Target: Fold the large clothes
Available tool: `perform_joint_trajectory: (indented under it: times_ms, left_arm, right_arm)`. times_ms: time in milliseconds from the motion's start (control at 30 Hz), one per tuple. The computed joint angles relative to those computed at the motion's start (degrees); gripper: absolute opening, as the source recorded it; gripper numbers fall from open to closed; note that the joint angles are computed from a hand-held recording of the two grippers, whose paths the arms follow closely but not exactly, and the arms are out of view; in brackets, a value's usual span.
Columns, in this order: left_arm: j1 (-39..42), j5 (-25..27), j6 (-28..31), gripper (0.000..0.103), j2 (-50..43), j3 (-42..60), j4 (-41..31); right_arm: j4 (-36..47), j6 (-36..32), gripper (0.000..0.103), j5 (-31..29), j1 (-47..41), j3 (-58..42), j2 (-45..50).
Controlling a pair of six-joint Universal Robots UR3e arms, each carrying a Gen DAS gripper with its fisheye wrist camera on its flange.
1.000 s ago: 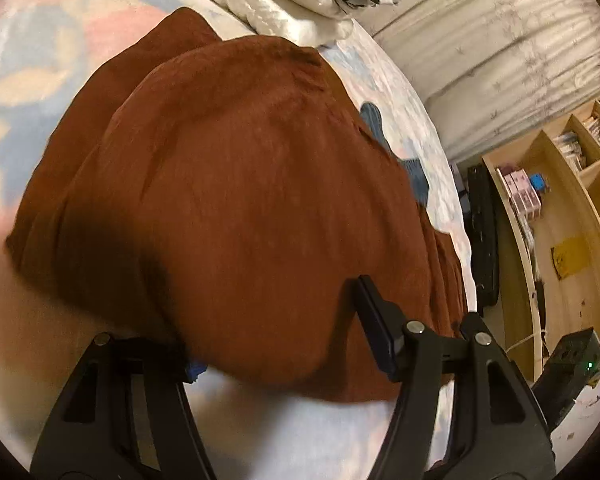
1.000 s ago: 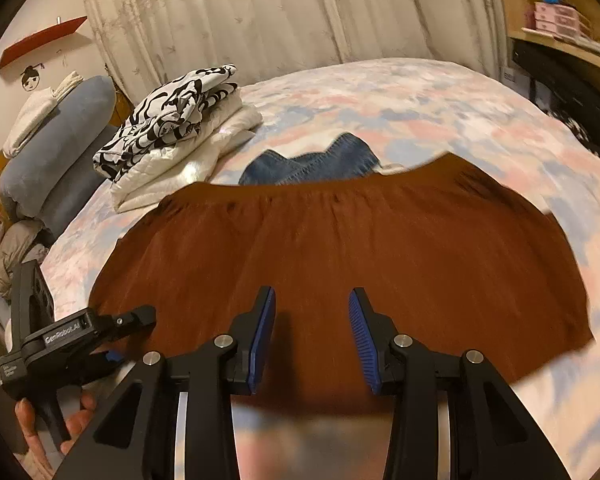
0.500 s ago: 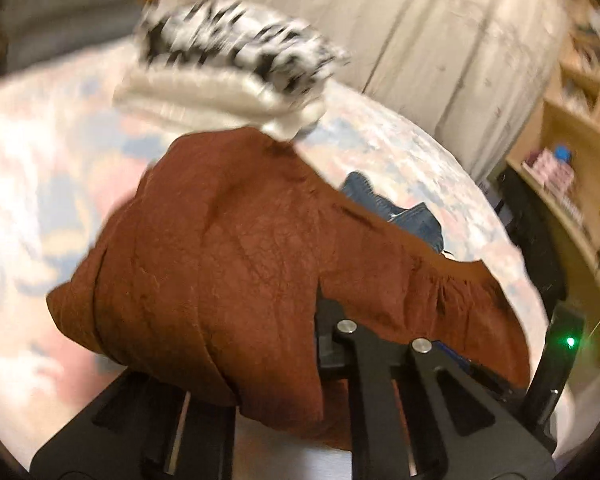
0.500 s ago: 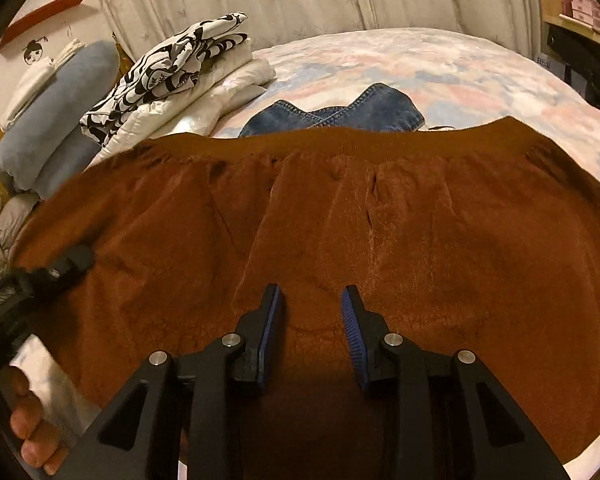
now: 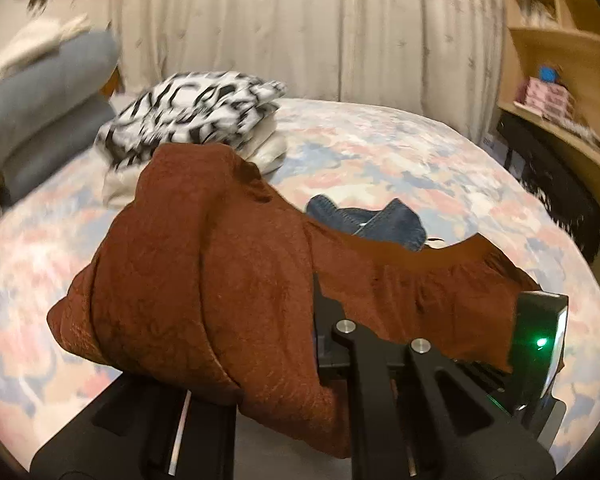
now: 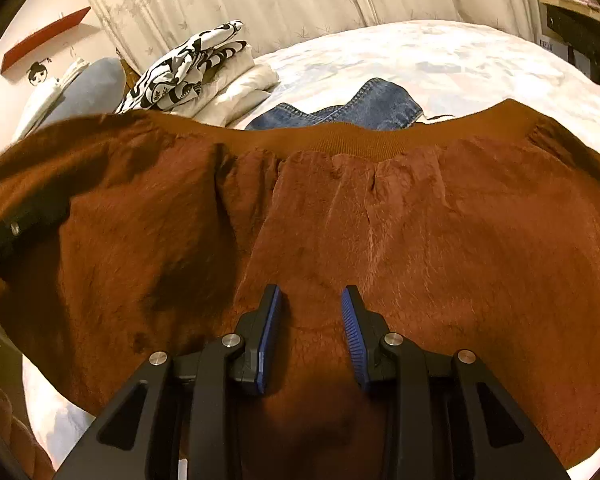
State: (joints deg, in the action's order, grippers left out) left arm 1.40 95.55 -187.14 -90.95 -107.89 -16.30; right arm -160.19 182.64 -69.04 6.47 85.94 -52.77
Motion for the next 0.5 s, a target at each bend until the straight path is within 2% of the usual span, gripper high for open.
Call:
perform_joint_trajectory:
  times_ms: [67,133,200,300,400,500]
  left_arm:
    - [-4.08,3.65,0.77,0.009,-2.10,3.88,-1.08]
    - [-6.84,5.07,1.37,0.009,-3.59,7.28,-2.49]
    - [-10.63,7.21,2.71,0.009,-6.88,12.33,-3.77]
    - [-16.64,10.44,5.73,0.009,-13.01,20.82,-7.06]
    - [-23.77,13.61,9.60,0.009,-21.14,29.07,-8.25]
    - [-29.58,15.21,13.14,0.009,-28.86,36.20,-9.56]
  right_arm:
    - [1.52,-0.86,0.031,1.54,-1.23,4.14,-4.44]
    - [6.34,-2.51,0.032,6.14,-4.74,6.88,-9.17]
    - [7.43,-4.09,0.032,9.15,-8.92,10.66,-14.07]
    - [4.44,-4.64,0.032,5.07,-17.15,17.18,-22.87]
    - [1.40,-2.98,0.032,1.49,-24.63,21.23,-27.10]
    - [-1.08,-1.60,0.032,4.08,-34.22,26.69,-30.86]
